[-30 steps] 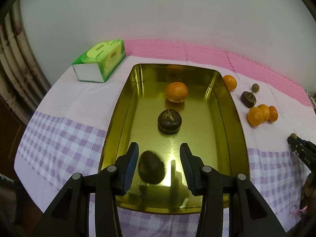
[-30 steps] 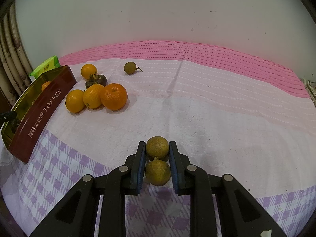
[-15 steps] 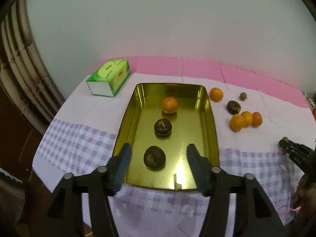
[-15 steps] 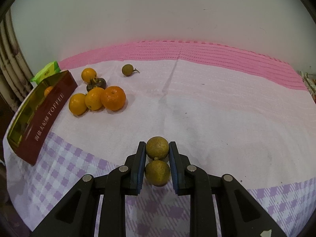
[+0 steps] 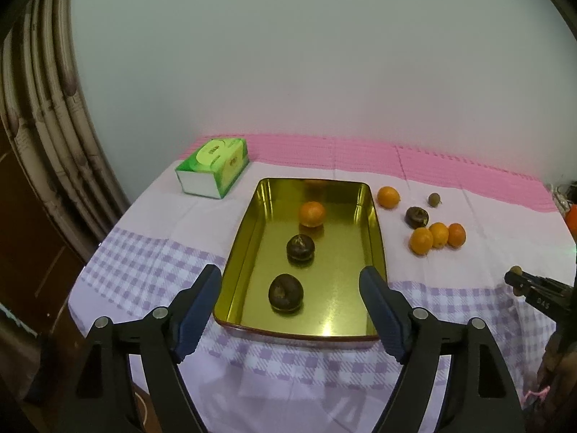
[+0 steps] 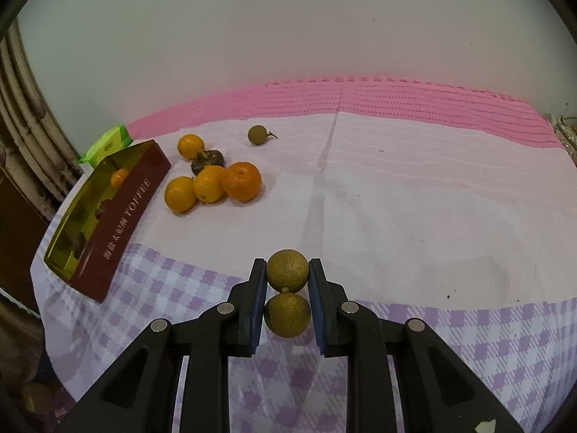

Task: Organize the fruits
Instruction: 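Carry the two small fruits into the gold tin and open the right gripper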

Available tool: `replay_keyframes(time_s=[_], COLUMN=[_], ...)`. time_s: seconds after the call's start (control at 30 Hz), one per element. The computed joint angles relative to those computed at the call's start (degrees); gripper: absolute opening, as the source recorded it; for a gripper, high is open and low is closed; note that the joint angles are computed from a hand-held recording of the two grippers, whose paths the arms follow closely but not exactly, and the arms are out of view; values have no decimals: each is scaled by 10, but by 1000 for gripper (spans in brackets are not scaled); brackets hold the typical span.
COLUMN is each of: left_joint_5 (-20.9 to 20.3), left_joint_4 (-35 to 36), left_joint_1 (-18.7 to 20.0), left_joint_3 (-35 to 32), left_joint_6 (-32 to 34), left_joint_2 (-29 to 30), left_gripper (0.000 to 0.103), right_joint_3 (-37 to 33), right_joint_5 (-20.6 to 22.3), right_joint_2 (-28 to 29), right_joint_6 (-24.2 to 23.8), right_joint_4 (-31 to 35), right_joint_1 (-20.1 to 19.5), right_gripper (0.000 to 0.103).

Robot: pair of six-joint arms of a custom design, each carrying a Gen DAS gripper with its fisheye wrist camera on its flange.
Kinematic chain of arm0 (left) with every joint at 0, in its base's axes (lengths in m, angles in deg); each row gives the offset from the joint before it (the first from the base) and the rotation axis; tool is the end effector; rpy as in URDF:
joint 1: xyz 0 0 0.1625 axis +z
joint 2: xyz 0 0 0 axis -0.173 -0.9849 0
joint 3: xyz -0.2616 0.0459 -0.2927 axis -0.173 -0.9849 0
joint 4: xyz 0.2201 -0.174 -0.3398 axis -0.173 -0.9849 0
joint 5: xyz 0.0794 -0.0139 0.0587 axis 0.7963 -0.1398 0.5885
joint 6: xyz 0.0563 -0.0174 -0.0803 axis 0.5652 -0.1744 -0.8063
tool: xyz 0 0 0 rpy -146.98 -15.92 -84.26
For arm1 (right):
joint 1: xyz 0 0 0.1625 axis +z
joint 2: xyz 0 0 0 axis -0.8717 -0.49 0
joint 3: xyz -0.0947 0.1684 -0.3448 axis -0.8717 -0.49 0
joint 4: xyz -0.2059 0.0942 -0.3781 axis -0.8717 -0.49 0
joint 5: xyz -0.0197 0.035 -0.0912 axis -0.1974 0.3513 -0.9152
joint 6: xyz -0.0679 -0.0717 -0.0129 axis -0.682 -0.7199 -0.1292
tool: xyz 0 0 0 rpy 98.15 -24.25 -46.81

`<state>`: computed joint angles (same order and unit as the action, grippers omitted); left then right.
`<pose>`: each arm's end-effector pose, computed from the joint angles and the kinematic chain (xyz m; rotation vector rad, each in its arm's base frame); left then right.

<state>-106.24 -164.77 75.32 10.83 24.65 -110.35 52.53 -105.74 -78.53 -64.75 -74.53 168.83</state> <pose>-0.0653 -0.6857 0.3772 -0.1196 1.9400 -1.0598 0.3337 -0.7695 0.0120 0.5293 -2.3987 0.7580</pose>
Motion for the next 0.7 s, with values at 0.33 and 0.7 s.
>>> replay_keyframes(time_s=[0.33, 0.7], left_joint_5=[37, 86], left_joint_4=[-38, -95], left_joint_1=[3, 9], left_joint_3=[-8, -21], left_joint_6=[44, 71], left_joint_2=[20, 31], left_gripper=[80, 84], right_joint_3=[-16, -212], right_joint_5=[16, 76], right_joint_2=[13, 120], right_joint_6=[-6, -30], right_joint_4=[20, 150], right_joint_1=[21, 58], right_gripper=[21, 21])
